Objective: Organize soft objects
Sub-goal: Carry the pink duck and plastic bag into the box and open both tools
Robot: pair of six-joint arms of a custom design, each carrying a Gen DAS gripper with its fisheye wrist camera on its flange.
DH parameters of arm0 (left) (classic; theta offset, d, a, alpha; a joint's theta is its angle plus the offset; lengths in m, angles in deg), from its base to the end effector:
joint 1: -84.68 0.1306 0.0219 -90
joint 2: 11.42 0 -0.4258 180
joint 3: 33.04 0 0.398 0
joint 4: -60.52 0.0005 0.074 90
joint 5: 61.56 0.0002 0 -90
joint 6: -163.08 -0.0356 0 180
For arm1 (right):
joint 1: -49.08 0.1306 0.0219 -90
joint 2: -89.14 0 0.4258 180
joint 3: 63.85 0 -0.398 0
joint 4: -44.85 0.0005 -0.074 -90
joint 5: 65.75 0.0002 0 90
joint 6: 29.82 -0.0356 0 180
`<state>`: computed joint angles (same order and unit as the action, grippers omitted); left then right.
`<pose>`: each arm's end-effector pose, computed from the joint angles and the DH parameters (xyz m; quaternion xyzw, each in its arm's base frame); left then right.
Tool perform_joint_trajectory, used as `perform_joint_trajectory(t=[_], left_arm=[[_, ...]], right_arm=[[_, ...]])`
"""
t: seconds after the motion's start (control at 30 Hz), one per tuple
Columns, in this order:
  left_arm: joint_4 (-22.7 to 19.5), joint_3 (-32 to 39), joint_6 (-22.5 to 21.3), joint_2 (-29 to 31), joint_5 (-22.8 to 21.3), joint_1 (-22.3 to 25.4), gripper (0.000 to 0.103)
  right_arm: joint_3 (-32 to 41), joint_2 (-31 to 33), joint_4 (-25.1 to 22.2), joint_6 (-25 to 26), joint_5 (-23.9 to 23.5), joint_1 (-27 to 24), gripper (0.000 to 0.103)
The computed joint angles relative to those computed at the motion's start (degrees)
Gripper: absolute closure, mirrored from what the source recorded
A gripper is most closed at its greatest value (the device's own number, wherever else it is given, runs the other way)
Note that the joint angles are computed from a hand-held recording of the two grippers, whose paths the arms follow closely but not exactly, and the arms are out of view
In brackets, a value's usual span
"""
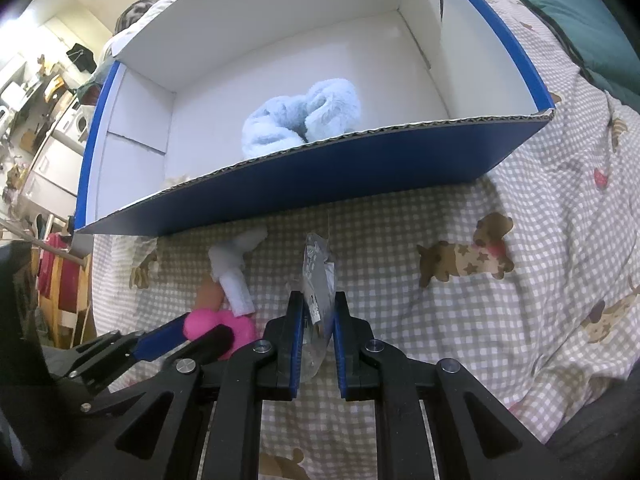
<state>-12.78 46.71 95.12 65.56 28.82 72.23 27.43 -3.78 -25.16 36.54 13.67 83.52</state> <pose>0.3512 -0.0783 0.4613 -0.0818 0.9822 -0.0532 0.1605 0.3608 0.2547 0.4855 -0.1109 0.9675 0.1801 0.1386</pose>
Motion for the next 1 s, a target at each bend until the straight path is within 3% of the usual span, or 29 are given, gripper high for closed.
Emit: perform_joint_trajectory(t=[0.3,0.4,0.53,0.63,0.77,1.0], left_arm=[[-2.74,-0.77,-0.05,-3.7,-0.84,1.55,0.075],[-3.75,-1.5,0.87,-5.48,-2.69,2.05,0.075],[-6.25,-1.38,2.51,-7.15,-9.7,2.28,0.075],[-6.15,-1.32,2.58,-8.5,-8.52,5.11,0.075],[-5.91,-0.63,2.93,-10.66,-10.41,7.34,0.075],[-3.19,0.85,5.5,-10.4,-16.47,5.74,0.075]], right_arm=[[-0.36,0.07,0.0,1.02,0.99,0.87,0.088],[-0.49,-0.04,0.32,1.8,2.26,2.04,0.088],[-0.64,-0.04,0.65,2.52,4.08,3.34,0.088],[-0.88,-0.26,1.53,2.47,4.76,3.89,0.088],[-1.42,-1.43,3.54,2.41,4.66,4.17,0.088],[-2.75,-4.17,9.51,2.67,1.18,3.7,0.088]])
